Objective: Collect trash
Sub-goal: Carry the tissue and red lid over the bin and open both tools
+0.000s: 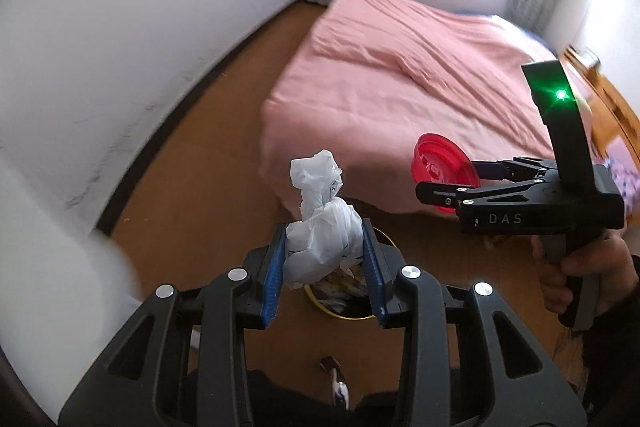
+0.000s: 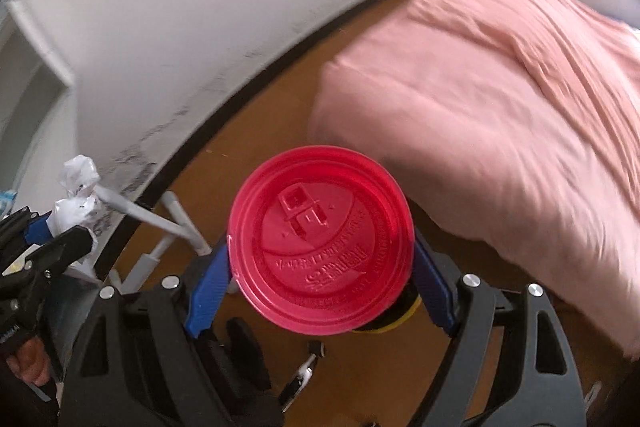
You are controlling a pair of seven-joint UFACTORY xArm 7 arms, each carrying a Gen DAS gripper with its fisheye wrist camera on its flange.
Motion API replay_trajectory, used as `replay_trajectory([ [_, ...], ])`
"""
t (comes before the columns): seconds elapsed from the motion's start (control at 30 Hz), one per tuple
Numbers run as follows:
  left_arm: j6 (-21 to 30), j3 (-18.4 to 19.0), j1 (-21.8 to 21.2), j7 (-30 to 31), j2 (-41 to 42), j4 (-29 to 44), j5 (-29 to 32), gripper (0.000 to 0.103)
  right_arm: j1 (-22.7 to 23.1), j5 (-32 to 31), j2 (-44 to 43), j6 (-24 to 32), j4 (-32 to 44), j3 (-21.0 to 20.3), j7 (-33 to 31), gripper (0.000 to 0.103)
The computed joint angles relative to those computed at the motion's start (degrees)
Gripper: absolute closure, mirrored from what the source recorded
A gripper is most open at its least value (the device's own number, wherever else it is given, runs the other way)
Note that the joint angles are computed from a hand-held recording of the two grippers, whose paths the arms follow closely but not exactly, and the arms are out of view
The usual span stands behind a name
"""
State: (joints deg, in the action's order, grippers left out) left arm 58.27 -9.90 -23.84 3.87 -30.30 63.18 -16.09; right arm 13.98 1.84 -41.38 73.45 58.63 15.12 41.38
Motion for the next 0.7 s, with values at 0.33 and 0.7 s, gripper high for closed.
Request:
replay_trajectory([
  [0.33, -9.72, -2.65, -4.17, 1.39, 16.52, -5.32, -3.86, 0.068, 0.44, 7.83, -11.91, -4.94, -24.03, -6.49, 0.01, 0.023],
  [0.7, -12.07, -4.25, -6.37, 0.58, 23.56, -8.39, -4.76, 0.068, -0.13, 12.07, -17.53, -4.76, -32.84, -9.17, -0.54, 0.023],
])
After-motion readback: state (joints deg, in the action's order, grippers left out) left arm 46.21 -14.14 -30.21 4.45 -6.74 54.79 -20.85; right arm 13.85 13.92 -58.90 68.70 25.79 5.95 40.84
